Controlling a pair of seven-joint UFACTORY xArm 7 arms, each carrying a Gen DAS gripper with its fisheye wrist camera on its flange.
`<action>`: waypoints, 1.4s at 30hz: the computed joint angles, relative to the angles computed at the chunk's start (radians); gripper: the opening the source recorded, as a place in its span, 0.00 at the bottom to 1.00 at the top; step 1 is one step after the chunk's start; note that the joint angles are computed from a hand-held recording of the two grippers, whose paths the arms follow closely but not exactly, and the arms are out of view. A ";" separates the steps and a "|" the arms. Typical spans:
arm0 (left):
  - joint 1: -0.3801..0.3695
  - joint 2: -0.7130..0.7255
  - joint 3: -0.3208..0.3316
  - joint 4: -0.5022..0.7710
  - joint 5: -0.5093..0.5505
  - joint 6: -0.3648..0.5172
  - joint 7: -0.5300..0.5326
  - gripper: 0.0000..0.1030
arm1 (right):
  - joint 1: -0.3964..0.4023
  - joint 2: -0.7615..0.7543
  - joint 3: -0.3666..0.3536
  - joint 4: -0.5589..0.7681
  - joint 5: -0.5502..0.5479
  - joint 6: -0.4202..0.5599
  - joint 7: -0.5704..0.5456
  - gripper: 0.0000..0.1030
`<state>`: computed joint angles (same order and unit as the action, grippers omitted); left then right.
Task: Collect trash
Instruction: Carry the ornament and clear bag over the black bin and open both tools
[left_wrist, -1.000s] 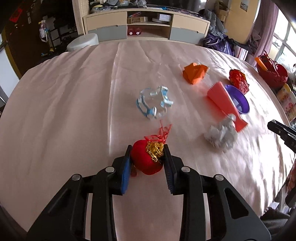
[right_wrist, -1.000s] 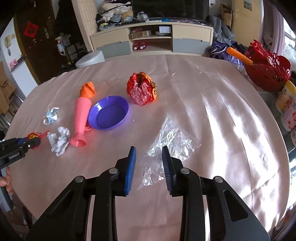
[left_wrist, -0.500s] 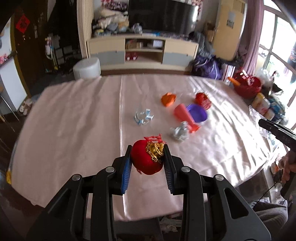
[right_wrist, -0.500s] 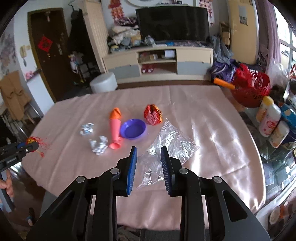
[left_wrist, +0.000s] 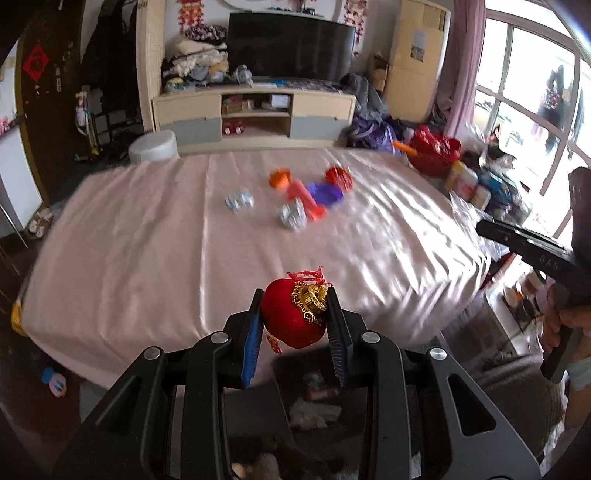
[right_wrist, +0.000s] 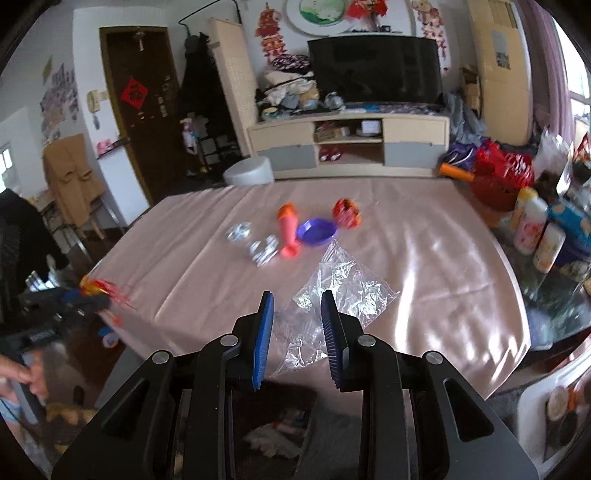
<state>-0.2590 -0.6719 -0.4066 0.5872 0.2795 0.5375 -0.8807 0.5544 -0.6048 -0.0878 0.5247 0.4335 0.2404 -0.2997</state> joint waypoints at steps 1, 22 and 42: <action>-0.005 0.002 -0.010 -0.014 -0.006 -0.006 -0.015 0.29 | 0.007 -0.010 0.001 -0.016 0.006 -0.002 0.002 0.27; -0.069 0.336 -0.114 -0.144 0.080 -0.273 -0.353 0.29 | 0.274 0.201 -0.083 -0.152 0.168 -0.099 -0.001 0.27; -0.145 0.468 0.010 -0.139 0.162 -0.321 -0.381 0.43 | 0.196 0.372 0.033 -0.047 0.508 -0.024 -0.252 0.39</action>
